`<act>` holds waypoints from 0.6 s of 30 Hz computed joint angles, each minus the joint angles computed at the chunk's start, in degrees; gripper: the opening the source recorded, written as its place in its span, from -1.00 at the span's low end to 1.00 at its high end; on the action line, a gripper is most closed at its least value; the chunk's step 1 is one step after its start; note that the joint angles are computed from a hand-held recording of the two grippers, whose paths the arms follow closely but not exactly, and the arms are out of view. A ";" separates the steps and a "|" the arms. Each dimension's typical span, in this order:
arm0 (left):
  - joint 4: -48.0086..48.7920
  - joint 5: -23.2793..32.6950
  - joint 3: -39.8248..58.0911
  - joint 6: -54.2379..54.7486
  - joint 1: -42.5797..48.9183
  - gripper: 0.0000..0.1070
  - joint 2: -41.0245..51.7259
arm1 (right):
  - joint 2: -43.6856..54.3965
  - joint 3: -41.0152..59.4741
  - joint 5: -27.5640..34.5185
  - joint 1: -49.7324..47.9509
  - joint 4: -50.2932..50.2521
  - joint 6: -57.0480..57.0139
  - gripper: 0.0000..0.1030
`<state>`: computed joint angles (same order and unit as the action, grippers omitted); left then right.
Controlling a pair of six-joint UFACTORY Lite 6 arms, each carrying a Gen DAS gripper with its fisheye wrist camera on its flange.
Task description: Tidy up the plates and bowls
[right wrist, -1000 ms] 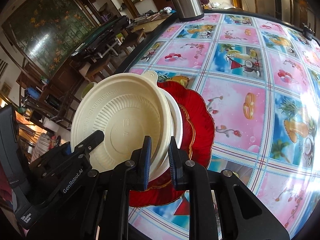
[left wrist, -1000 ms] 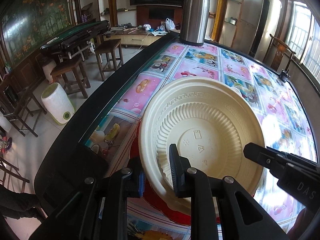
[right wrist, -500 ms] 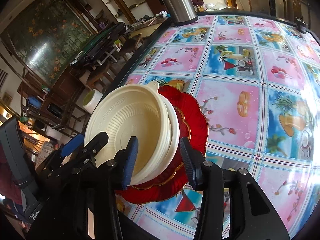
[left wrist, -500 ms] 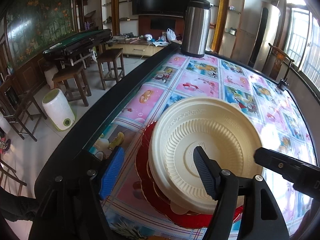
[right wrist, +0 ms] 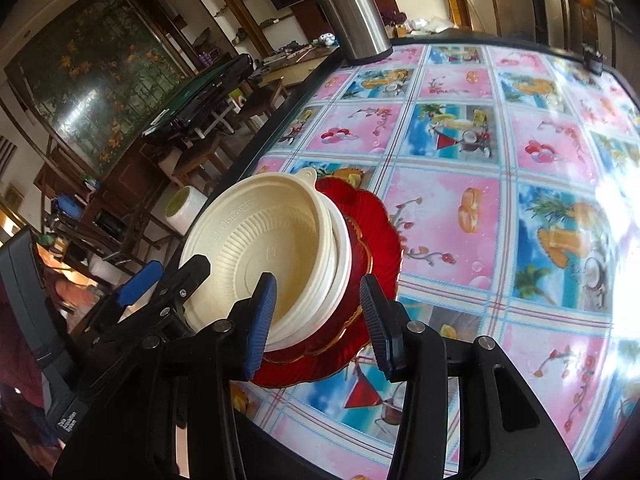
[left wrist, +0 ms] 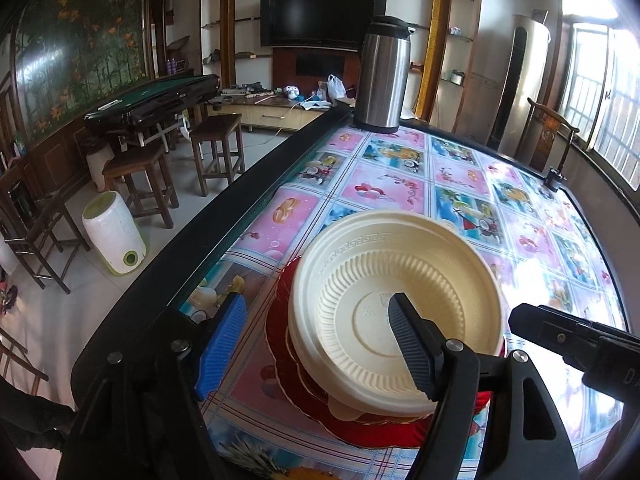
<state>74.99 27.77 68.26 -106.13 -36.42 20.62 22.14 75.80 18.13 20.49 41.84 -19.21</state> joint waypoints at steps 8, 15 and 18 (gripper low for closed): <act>10.68 0.02 -3.46 -10.41 -1.67 0.48 -2.24 | -3.51 -3.81 -4.12 2.70 -14.79 13.38 -0.09; 7.16 5.71 -1.97 -4.52 -3.85 0.48 -1.57 | -4.60 -6.63 -4.09 1.15 -5.31 4.17 -0.09; 11.38 4.19 -5.14 -9.37 -3.46 0.49 -4.94 | -5.75 -7.53 -4.15 0.61 -3.07 1.73 -0.09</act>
